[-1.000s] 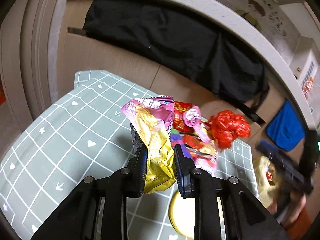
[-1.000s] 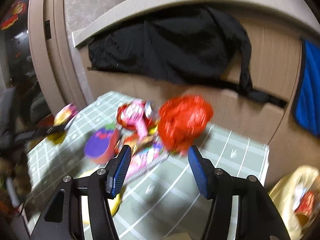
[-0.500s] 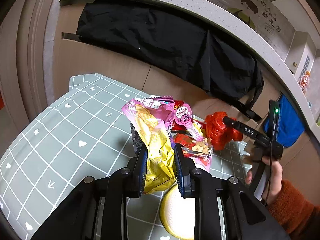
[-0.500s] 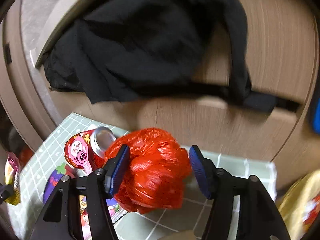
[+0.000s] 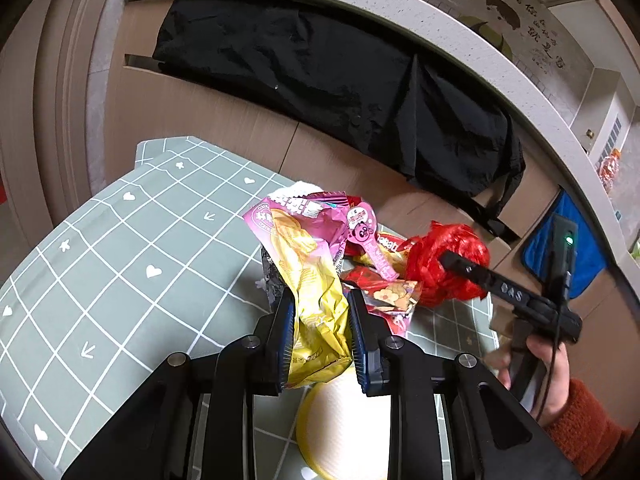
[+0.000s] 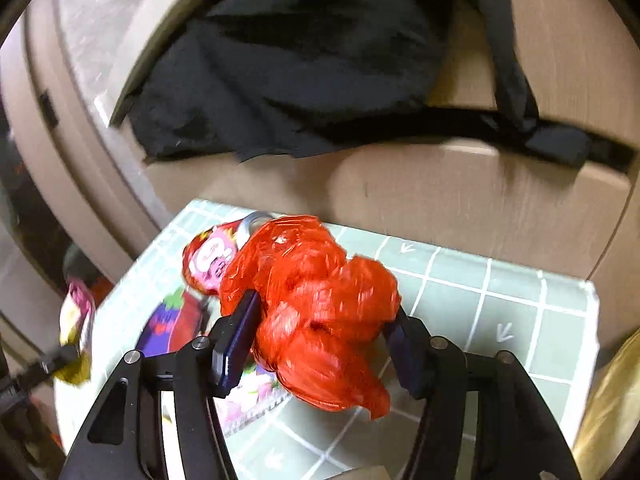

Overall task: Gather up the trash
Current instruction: 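Grasp the yellow-pink snack wrapper with the left tool while the right tool grasps the red bag, then carry the wrapper and red plastic bag over the yellow-bagged bin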

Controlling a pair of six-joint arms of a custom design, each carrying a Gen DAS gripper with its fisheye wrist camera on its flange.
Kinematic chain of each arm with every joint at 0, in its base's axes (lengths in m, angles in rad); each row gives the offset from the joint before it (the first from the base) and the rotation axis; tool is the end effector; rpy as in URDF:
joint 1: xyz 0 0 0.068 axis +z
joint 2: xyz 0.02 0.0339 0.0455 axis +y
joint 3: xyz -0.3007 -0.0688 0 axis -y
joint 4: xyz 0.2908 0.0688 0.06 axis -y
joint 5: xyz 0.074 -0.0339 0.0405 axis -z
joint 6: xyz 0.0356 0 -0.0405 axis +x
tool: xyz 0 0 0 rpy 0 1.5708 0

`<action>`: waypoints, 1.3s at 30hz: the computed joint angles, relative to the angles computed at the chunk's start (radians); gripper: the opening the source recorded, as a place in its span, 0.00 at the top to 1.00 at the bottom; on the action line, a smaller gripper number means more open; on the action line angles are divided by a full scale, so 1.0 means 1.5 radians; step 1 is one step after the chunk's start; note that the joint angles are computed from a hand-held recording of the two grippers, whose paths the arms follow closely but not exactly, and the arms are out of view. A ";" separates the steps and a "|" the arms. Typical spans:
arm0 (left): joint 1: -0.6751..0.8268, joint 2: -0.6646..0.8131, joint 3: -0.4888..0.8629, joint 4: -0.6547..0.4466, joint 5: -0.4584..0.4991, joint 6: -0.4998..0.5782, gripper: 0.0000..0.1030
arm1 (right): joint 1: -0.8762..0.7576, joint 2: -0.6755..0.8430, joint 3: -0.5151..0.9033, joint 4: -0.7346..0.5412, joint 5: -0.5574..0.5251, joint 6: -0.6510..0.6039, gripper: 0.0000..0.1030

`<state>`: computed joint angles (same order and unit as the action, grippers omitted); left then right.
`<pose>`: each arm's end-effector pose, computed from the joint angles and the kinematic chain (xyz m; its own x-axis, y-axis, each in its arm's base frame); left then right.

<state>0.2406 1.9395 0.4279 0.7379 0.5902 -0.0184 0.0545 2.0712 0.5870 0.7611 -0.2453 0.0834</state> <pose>0.2762 0.0474 0.0349 -0.6820 -0.1831 -0.7081 0.1761 0.8985 -0.4020 0.3296 0.0266 0.0210 -0.6780 0.0439 -0.7338 -0.1788 0.9584 0.2226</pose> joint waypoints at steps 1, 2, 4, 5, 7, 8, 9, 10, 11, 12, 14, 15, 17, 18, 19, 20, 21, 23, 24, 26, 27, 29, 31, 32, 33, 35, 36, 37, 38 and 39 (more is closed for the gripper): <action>-0.002 -0.008 -0.008 0.003 -0.001 -0.003 0.75 | 0.007 -0.016 -0.013 0.000 0.008 -0.012 0.49; -0.003 -0.015 -0.015 0.006 -0.002 -0.004 0.75 | 0.007 -0.030 -0.025 -0.001 0.009 -0.022 0.49; -0.007 -0.030 -0.027 0.010 -0.004 -0.006 0.75 | 0.012 -0.070 -0.057 0.000 0.006 -0.036 0.50; -0.009 -0.041 -0.037 0.013 -0.005 -0.007 0.75 | 0.014 -0.089 -0.071 0.000 0.007 -0.036 0.50; -0.014 -0.064 -0.054 0.018 -0.007 -0.008 0.75 | 0.010 -0.129 -0.098 -0.001 0.000 -0.037 0.51; -0.017 -0.079 -0.064 0.019 -0.009 -0.009 0.75 | 0.007 -0.148 -0.113 0.002 -0.006 -0.036 0.51; -0.022 -0.096 -0.075 0.019 -0.013 -0.010 0.75 | -0.001 -0.169 -0.129 0.002 -0.016 -0.039 0.51; -0.025 -0.106 -0.081 0.019 -0.015 -0.011 0.75 | -0.009 -0.187 -0.143 0.001 -0.024 -0.042 0.51; -0.029 -0.121 -0.088 0.017 -0.017 -0.011 0.75 | -0.023 -0.212 -0.162 -0.002 -0.036 -0.049 0.51; -0.035 -0.136 -0.095 0.013 -0.020 -0.013 0.75 | -0.032 -0.241 -0.181 -0.001 -0.043 -0.053 0.51; -0.049 -0.163 -0.107 0.006 -0.026 -0.016 0.75 | -0.030 -0.285 -0.204 -0.006 -0.034 -0.056 0.51; -0.056 -0.175 -0.112 0.003 -0.030 -0.018 0.75 | -0.034 -0.302 -0.214 -0.006 -0.034 -0.062 0.51; -0.077 -0.205 -0.122 -0.008 -0.042 -0.025 0.75 | -0.041 -0.344 -0.237 -0.012 -0.034 -0.070 0.51; -0.092 -0.222 -0.127 -0.013 -0.052 -0.029 0.75 | -0.051 -0.367 -0.250 -0.016 -0.042 -0.077 0.51; -0.108 -0.239 -0.130 -0.019 -0.062 -0.035 0.75 | -0.059 -0.389 -0.257 -0.028 -0.046 -0.082 0.51; -0.124 -0.257 -0.132 -0.027 -0.072 -0.040 0.75 | -0.071 -0.416 -0.269 -0.035 -0.052 -0.087 0.51; -0.137 -0.270 -0.133 -0.034 -0.079 -0.044 0.75 | -0.088 -0.441 -0.279 -0.045 -0.065 -0.094 0.51; -0.181 -0.311 -0.135 -0.054 -0.108 -0.058 0.75 | -0.117 -0.474 -0.292 -0.058 -0.088 -0.103 0.51; -0.202 -0.326 -0.135 -0.060 -0.120 -0.063 0.75 | -0.144 -0.504 -0.301 -0.073 -0.109 -0.109 0.51; -0.261 -0.360 -0.133 -0.072 -0.159 -0.079 0.75 | -0.186 -0.544 -0.311 -0.097 -0.142 -0.117 0.51; -0.288 -0.369 -0.129 -0.078 -0.176 -0.086 0.75 | -0.219 -0.572 -0.315 -0.121 -0.168 -0.125 0.51; -0.347 -0.383 -0.115 -0.091 -0.211 -0.103 0.75 | -0.295 -0.631 -0.318 -0.177 -0.224 -0.147 0.51; -0.396 -0.388 -0.100 -0.100 -0.240 -0.114 0.75 | -0.362 -0.672 -0.312 -0.227 -0.276 -0.173 0.51; -0.429 -0.385 -0.087 -0.102 -0.259 -0.121 0.75 | -0.403 -0.689 -0.308 -0.252 -0.307 -0.190 0.51; -0.454 -0.380 -0.077 -0.104 -0.273 -0.127 0.75 | -0.453 -0.703 -0.302 -0.279 -0.344 -0.209 0.51; -0.511 -0.363 -0.047 -0.106 -0.302 -0.138 0.75 | -0.547 -0.707 -0.284 -0.323 -0.414 -0.250 0.51; -0.535 -0.355 -0.033 -0.110 -0.314 -0.142 0.75 | -0.581 -0.705 -0.277 -0.338 -0.438 -0.265 0.51; -0.558 -0.347 -0.018 -0.112 -0.325 -0.144 0.75 | -0.628 -0.695 -0.266 -0.353 -0.469 -0.287 0.51; -0.586 -0.332 -0.002 -0.109 -0.339 -0.145 0.75 | -0.656 -0.685 -0.259 -0.360 -0.488 -0.300 0.51; -0.605 -0.320 0.011 -0.107 -0.348 -0.144 0.75 | -0.704 -0.662 -0.244 -0.374 -0.519 -0.326 0.51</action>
